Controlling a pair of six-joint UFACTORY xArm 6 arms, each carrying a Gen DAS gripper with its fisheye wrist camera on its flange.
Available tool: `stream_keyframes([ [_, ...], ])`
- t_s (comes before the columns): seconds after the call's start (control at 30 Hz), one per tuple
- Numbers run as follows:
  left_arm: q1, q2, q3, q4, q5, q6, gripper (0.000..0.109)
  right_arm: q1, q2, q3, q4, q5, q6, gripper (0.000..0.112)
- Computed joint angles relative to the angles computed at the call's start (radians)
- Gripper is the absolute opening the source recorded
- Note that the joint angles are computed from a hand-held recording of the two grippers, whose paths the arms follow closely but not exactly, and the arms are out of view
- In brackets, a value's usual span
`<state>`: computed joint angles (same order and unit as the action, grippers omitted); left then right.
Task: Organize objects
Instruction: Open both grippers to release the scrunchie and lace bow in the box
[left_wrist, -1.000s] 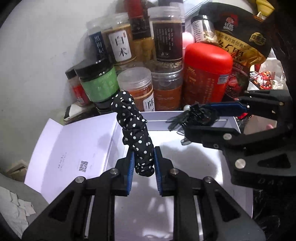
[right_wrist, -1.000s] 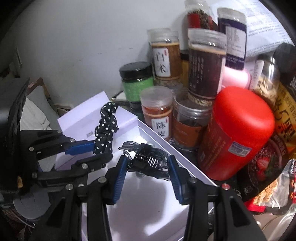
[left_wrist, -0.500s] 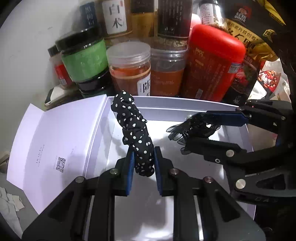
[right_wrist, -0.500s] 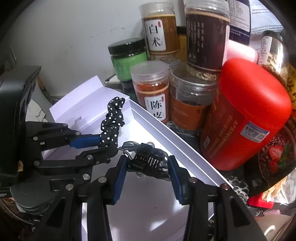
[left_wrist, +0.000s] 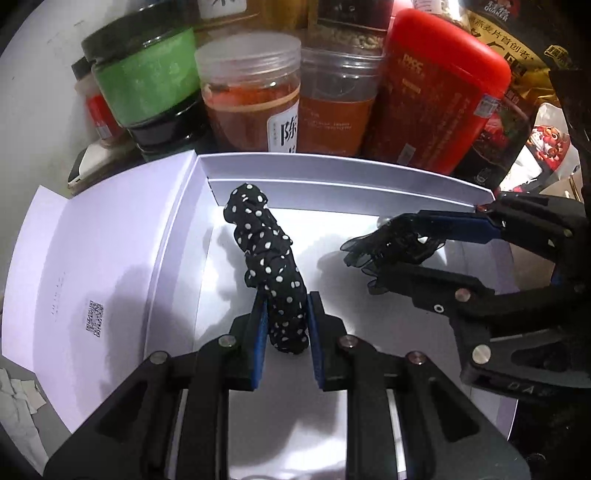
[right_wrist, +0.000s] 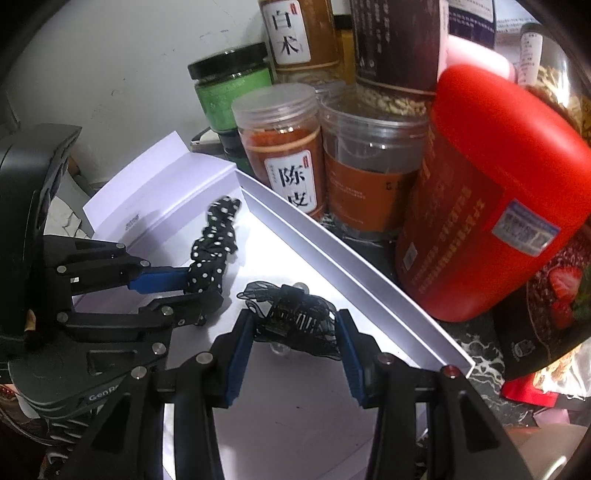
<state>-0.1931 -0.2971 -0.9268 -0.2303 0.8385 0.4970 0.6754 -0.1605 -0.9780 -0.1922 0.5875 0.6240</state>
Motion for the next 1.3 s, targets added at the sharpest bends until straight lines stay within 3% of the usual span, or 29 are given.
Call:
stream_keyframes([
  [0.27, -0.002, 0.003, 0.002, 0.033, 0.012, -0.050, 0.019, -0.001, 0.005, -0.001, 0.022, 0.014, -0.006, 0.047],
  [0.33, -0.007, -0.002, 0.006, 0.051, 0.015, -0.066, 0.019, -0.001, 0.007, -0.008, 0.017, 0.031, 0.004, 0.052],
  [0.93, 0.002, -0.152, 0.080, 0.137, -0.073, -0.208, 0.025, 0.063, -0.079, -0.025, -0.147, 0.076, 0.124, 0.063],
  [1.07, -0.017, -0.185, 0.077, 0.166, -0.073, -0.247, 0.030, 0.070, -0.064, -0.073, -0.197, 0.098, 0.154, 0.066],
  [1.3, 0.004, -0.254, 0.085, 0.188, -0.091, -0.252, 0.047, 0.091, -0.104, -0.078, -0.224, 0.098, 0.222, 0.070],
])
